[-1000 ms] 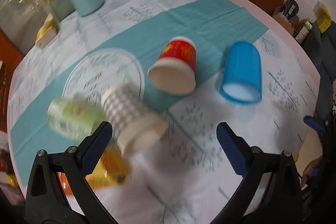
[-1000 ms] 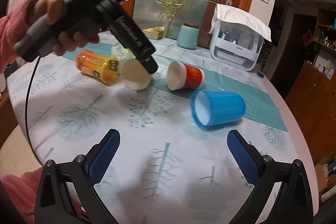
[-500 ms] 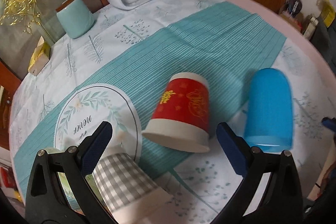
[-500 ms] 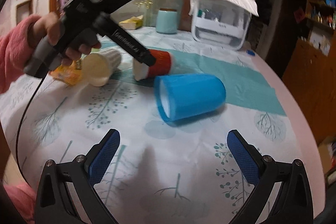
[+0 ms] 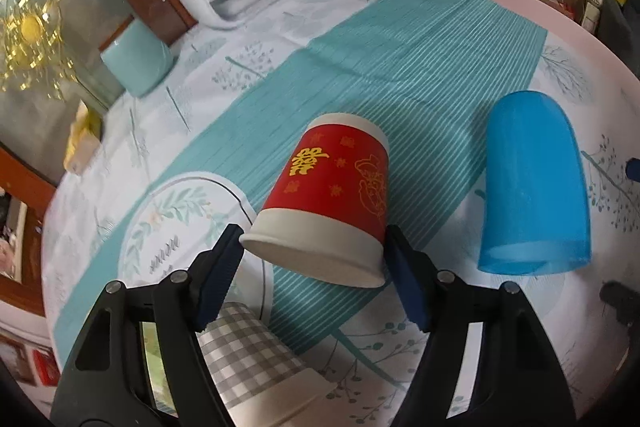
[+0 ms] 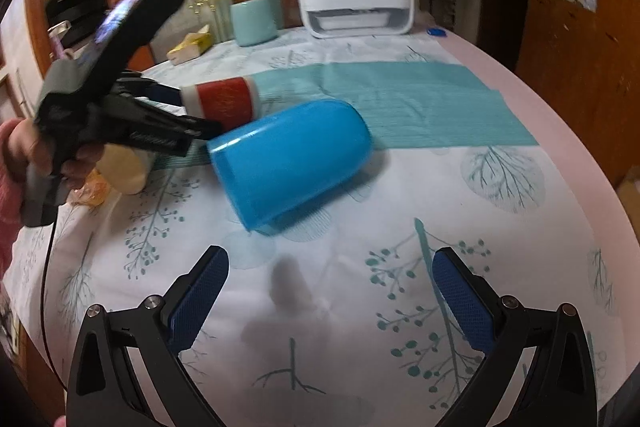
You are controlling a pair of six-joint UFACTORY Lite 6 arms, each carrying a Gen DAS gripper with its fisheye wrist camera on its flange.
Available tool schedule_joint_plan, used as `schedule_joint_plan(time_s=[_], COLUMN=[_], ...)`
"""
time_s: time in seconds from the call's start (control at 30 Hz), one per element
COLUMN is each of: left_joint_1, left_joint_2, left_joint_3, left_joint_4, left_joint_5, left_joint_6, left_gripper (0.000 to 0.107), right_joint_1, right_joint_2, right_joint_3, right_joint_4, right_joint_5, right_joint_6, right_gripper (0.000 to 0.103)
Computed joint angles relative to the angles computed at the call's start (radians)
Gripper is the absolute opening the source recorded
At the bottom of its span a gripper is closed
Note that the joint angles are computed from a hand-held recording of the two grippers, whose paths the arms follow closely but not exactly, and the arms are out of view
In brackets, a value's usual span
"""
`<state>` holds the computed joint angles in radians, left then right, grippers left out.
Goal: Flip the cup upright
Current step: 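Close the left tool around the body of the red-and-white cup, then lift the cup with the left tool and turn it toward the right tool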
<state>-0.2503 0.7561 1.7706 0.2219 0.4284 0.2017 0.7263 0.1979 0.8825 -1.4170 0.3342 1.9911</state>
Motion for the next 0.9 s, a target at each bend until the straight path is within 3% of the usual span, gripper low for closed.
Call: schedule_joint_plan(time_s=[0.2, 0.4, 0.57, 0.77, 0.9], left_joint_1=[0.001, 0.02, 0.07, 0.111, 0.154], left_joint_2=[-0.201, -0.566, -0.842, -1.162, -1.269], left_joint_3=[-0.19, -0.53, -0.766, -1.086, -1.21], left_joint_4=[0.037, -0.07, -0.312, -0.371, -0.455], left_joint_5=[-0.071, -0.115, 0.005, 0.096, 0.179], left_joint_6=[-0.051, 0.052, 0.281, 0.36, 0.458], left_gripper=[0.069, 0.069, 0.069, 0.069, 0.069], right_joint_1=[0.039, 0.164, 0.318, 0.494, 0.588], right_joint_2=[-0.031, -0.118, -0.163, -0.195, -0.18], right_joint_3=[-0.023, -0.02, 0.017, 0.036, 0.057], right_joint_4=[0.047, 0.207, 0.307, 0.368, 0.416], right_joint_5=[0.039, 0.16, 0.313, 0.419, 0.458], right_joint_6=[-0.007, -0.143, -0.202, -0.172, -0.167], right_gripper=[0.103, 0.103, 0.103, 0.103, 0.103])
